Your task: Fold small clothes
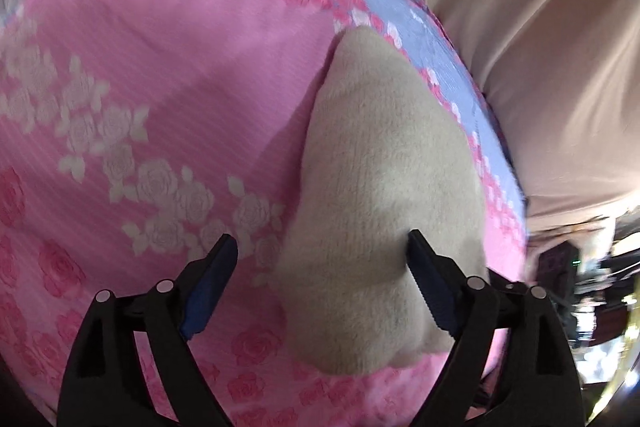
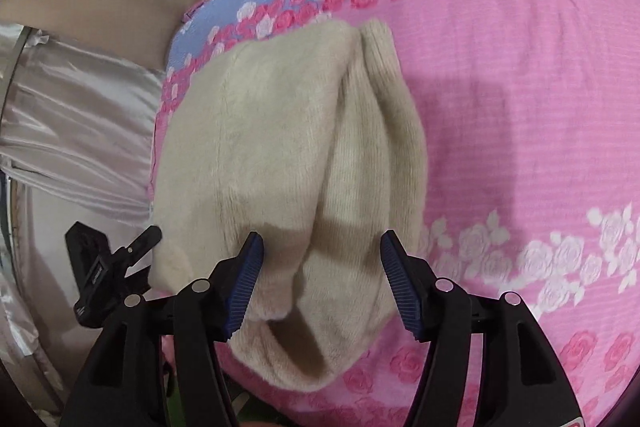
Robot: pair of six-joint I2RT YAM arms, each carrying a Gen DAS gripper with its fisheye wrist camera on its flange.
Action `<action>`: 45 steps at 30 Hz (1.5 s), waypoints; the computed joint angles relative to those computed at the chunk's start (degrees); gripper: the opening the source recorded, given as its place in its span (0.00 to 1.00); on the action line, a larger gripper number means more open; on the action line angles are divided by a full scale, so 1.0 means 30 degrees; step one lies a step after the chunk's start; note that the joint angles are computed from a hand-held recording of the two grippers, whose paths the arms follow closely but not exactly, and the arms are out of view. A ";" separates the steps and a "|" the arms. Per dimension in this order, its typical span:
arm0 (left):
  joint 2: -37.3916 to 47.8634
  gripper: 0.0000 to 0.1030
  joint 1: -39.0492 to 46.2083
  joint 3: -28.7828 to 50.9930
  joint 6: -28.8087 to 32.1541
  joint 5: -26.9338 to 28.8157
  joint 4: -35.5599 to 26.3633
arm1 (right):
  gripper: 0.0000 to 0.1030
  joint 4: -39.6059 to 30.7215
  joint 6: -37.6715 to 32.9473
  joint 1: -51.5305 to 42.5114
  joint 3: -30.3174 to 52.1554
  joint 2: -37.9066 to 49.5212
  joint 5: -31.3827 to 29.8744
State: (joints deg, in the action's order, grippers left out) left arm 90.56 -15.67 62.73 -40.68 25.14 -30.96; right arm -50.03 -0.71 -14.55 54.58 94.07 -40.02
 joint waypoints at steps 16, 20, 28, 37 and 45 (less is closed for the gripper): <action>0.1970 0.41 0.1423 0.3450 0.5283 0.0786 -0.7421 | 0.10 -0.4946 -0.1902 0.5023 0.0362 -0.3113 -0.0551; 0.1959 0.56 0.1163 0.2151 0.4488 0.0104 -0.6117 | 0.12 -0.4017 -0.0253 0.4138 -0.0778 -0.1560 0.1017; -0.0004 0.82 0.1939 0.2653 0.2411 0.1917 -0.3798 | 0.65 -0.0344 0.1649 0.1407 0.0694 -0.2187 0.1066; 0.4322 0.87 0.1279 0.3988 0.2208 0.1897 -0.2991 | 0.78 0.2135 0.4755 0.1422 0.0792 0.2755 -0.3216; 0.2640 0.41 0.0661 0.4165 0.0518 0.4148 -0.0906 | 0.21 -0.2523 0.1684 0.3525 0.8077 0.1351 -0.0938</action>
State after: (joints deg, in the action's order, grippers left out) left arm 98.48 -13.69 75.23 -39.12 37.58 -33.67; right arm -57.60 4.34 -3.97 78.81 98.13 -42.83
